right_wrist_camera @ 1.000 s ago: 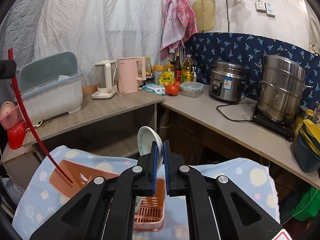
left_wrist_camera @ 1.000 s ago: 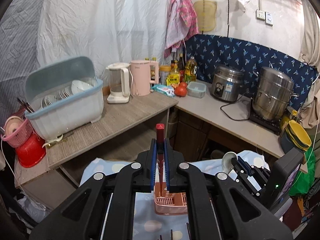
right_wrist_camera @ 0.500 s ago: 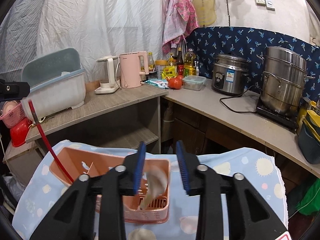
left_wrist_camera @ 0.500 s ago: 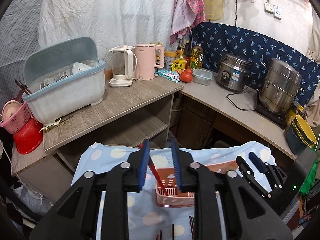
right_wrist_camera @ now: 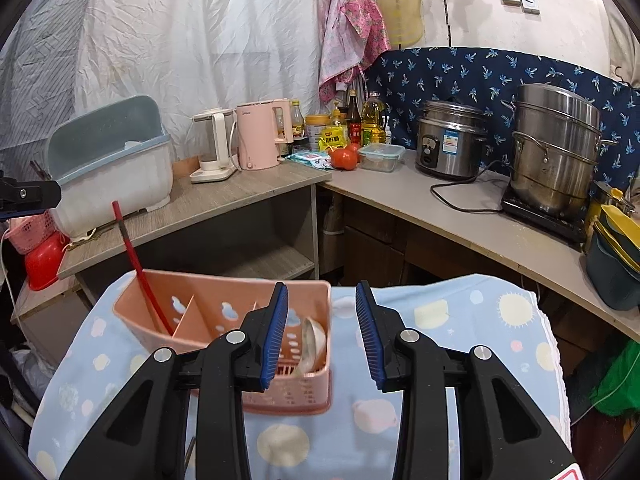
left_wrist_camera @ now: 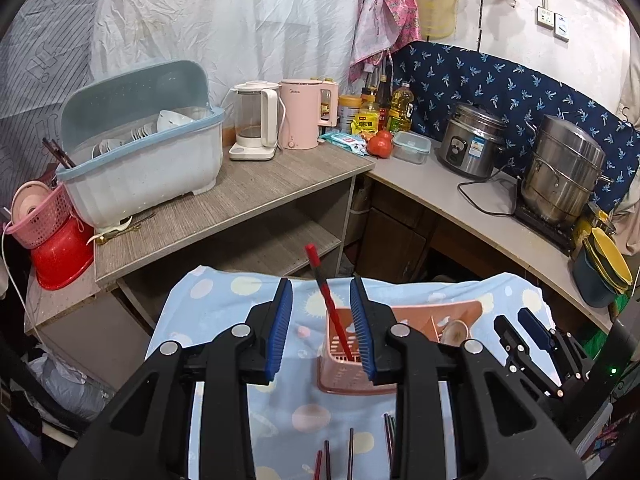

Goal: Organize utensils
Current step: 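Move both open tools back over the remaining utensils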

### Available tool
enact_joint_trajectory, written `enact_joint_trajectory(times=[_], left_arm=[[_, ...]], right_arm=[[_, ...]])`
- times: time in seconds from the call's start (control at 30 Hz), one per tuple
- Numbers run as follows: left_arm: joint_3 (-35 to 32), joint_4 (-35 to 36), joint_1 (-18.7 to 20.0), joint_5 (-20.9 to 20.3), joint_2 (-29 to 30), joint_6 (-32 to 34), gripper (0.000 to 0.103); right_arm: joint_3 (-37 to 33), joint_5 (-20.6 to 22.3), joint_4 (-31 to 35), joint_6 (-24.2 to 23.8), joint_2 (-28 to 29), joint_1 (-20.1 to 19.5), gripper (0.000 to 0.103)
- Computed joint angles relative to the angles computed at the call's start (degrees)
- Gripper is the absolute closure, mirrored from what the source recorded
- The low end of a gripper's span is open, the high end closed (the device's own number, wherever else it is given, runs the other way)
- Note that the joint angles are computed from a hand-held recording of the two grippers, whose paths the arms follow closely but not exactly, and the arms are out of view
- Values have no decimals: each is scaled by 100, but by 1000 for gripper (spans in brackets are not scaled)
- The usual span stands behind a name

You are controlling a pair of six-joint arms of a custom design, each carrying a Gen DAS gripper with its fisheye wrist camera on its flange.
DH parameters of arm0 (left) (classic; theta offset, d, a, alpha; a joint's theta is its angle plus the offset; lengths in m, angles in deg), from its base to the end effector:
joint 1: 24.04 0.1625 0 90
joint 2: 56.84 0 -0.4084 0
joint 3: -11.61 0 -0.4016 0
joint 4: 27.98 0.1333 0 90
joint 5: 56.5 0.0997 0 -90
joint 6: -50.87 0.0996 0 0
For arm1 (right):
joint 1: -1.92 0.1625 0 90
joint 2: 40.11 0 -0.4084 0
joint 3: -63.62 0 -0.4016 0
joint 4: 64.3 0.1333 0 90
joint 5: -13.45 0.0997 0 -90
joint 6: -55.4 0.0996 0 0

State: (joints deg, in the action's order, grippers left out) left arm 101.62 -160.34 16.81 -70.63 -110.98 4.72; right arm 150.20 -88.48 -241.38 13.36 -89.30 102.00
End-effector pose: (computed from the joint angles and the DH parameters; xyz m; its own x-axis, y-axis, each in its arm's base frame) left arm -0.3538 -0.6098 0.2453 -0.7101 -0.3904 -0.5860 0.3457 0.5317 -0.7732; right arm 0.2378 -0.6939 0.2407 -0.6601 -0.4384 0.6100 -0.7476 0.4623 -0.4768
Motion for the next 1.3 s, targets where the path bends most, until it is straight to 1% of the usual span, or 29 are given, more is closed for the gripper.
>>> enact_joint_trajectory(times=[0.23, 0.33, 0.53, 0.63, 0.8, 0.87, 1.0, 1.13, 1.3], left_arm=[[518, 858, -168, -119, -369, -1056, 74], [740, 1421, -277, -189, -520, -1679, 74], [1271, 1915, -476, -564, -773, -2541, 74], [1500, 1979, -554, -776, -847, -2836, 74], [1886, 2314, -711, -1148, -924, -3479, 74], [2028, 2473, -760, -1323, -952, -3748, 74], [2387, 2505, -848, -1750, -1020, -4130, 74], [2700, 2465, -931, -2139, -1027, -4358, 74], [3006, 2239, -1055, -2490, -963, -4471, 74]], right_arm=[[746, -50, -80, -26, -529, -96, 68], [1192, -108, -185, -126, -812, -158, 68], [2159, -248, -408, -334, -1415, -319, 68], [2556, -273, -336, -290, -1725, -428, 68], [3134, -331, -233, -195, -2177, -627, 68], [3334, -320, -166, -152, -2348, -727, 68], [3712, -337, -196, -224, -2620, -905, 68], [4017, -381, -126, -267, -2877, -1087, 68], [4272, -406, -36, -250, -3122, -1262, 68]])
